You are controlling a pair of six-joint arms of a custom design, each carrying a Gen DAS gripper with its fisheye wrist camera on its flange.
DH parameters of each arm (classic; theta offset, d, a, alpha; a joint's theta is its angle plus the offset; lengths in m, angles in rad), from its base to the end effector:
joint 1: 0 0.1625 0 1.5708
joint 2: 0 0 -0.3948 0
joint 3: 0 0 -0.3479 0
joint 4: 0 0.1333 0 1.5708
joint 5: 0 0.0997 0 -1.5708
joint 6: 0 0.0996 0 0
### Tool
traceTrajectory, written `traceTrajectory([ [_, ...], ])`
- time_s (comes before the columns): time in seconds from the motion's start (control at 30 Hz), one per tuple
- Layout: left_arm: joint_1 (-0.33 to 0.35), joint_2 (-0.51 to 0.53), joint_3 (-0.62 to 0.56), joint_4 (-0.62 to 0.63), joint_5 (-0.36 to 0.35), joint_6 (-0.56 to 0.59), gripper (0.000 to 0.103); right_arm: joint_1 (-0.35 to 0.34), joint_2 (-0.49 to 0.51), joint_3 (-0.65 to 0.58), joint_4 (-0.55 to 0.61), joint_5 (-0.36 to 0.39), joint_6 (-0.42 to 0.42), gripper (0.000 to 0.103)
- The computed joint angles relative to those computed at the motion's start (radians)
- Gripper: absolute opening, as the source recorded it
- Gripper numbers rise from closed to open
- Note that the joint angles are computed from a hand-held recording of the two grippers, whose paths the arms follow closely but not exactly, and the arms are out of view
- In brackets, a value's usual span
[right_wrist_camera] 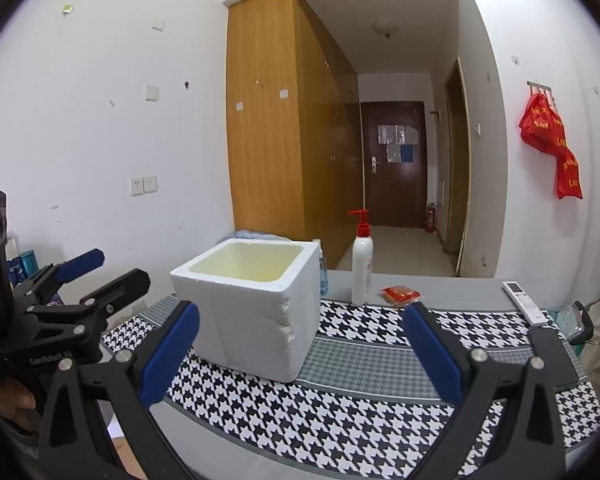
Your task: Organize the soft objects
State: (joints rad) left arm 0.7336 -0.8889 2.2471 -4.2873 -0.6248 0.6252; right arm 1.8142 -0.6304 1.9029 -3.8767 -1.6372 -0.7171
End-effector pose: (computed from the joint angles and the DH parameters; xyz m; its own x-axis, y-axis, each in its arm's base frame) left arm -0.1539 -0.4270 0.2141 -0.7034 0.0045 -0.7108 0.7009 0.1709 -0.6925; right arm 0.2573 -0.5106 0.0975 -0.6592 -0.4661 0.5902 -0.7384 0.2528 -0.6252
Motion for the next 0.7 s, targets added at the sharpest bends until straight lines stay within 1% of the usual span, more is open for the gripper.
traceTrajectory([
  [0.07,0.000,0.008,0.013,-0.026,-0.015,0.003,0.102,-0.005,0.003,0.012,-0.022,0.001,-0.004,0.103],
  [0.17,0.001,0.020,0.032,-0.063,-0.033,0.002,0.102,-0.020,0.010,0.033,-0.059,0.024,-0.007,0.103],
  [0.4,-0.012,0.060,0.062,-0.143,-0.010,0.006,0.102,-0.042,0.022,0.072,-0.102,0.031,-0.006,0.103],
  [0.5,-0.018,0.069,0.073,-0.142,0.008,-0.005,0.102,-0.048,0.027,0.092,-0.128,0.031,0.000,0.103],
  [0.7,-0.028,0.081,0.125,-0.159,0.012,-0.045,0.102,-0.051,0.036,0.124,-0.173,0.022,-0.003,0.103],
])
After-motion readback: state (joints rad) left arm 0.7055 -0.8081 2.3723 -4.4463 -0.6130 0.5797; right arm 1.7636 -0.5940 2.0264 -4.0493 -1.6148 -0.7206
